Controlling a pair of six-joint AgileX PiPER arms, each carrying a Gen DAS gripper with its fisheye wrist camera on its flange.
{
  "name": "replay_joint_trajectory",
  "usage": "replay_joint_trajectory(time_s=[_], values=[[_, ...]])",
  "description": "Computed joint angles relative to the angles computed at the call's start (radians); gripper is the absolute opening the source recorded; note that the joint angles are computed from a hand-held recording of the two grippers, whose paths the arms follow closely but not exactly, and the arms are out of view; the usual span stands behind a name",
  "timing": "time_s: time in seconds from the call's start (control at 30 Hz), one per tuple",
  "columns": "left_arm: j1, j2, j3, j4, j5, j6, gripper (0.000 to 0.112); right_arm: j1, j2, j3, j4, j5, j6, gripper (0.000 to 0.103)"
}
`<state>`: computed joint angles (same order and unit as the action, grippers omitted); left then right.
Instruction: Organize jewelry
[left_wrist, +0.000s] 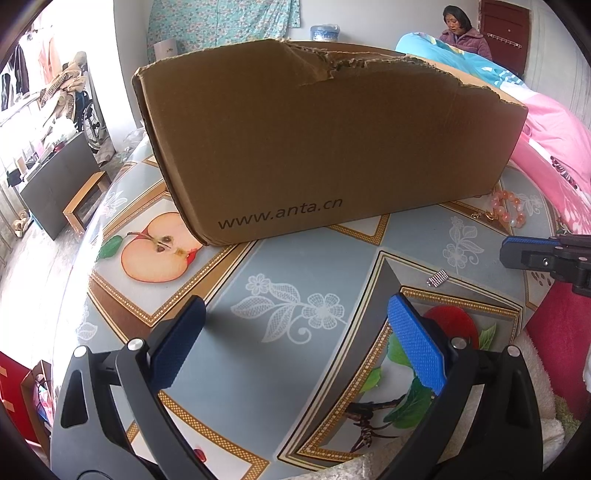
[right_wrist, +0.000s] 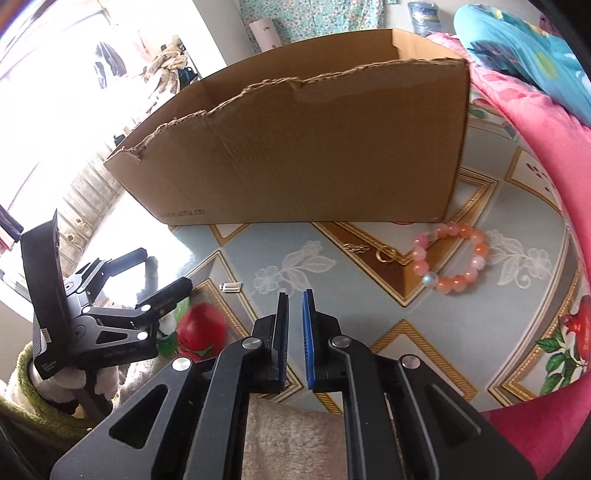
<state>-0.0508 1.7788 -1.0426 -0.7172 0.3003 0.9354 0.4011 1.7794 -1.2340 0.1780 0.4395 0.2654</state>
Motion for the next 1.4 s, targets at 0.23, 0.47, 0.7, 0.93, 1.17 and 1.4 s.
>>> replay_joint_trajectory(time_s=[0.23,0.47,0.7,0.93,1.17,1.4], values=[[-0.003,-0.001,-0.005,0.042,0.007,-0.045,0.096,-0.066,-0.054,0.057,-0.130,-0.035,0.105,0.008],[-0.014,0.003,-0.012,0.086,0.004,-0.098,0.096,-0.091,-0.009,0.051,-0.094,-0.051,0.043,0.008],[-0.018,0.004,-0.010,0.087,-0.004,-0.101,0.096,-0.135,0.002,0.094,-0.192,-0.094,0.191,0.008],[-0.016,0.007,-0.011,0.067,0.002,-0.068,0.096,-0.176,0.001,0.118,-0.078,-0.129,0.093,0.008],[-0.010,-0.063,0.047,-0.235,0.057,0.302,0.095,-0.140,-0.004,0.143,0.108,-0.172,-0.099,0.009],[-0.039,-0.057,0.020,-0.260,0.183,0.401,0.053,-0.125,0.030,0.126,0.357,-0.171,-0.350,0.009]])
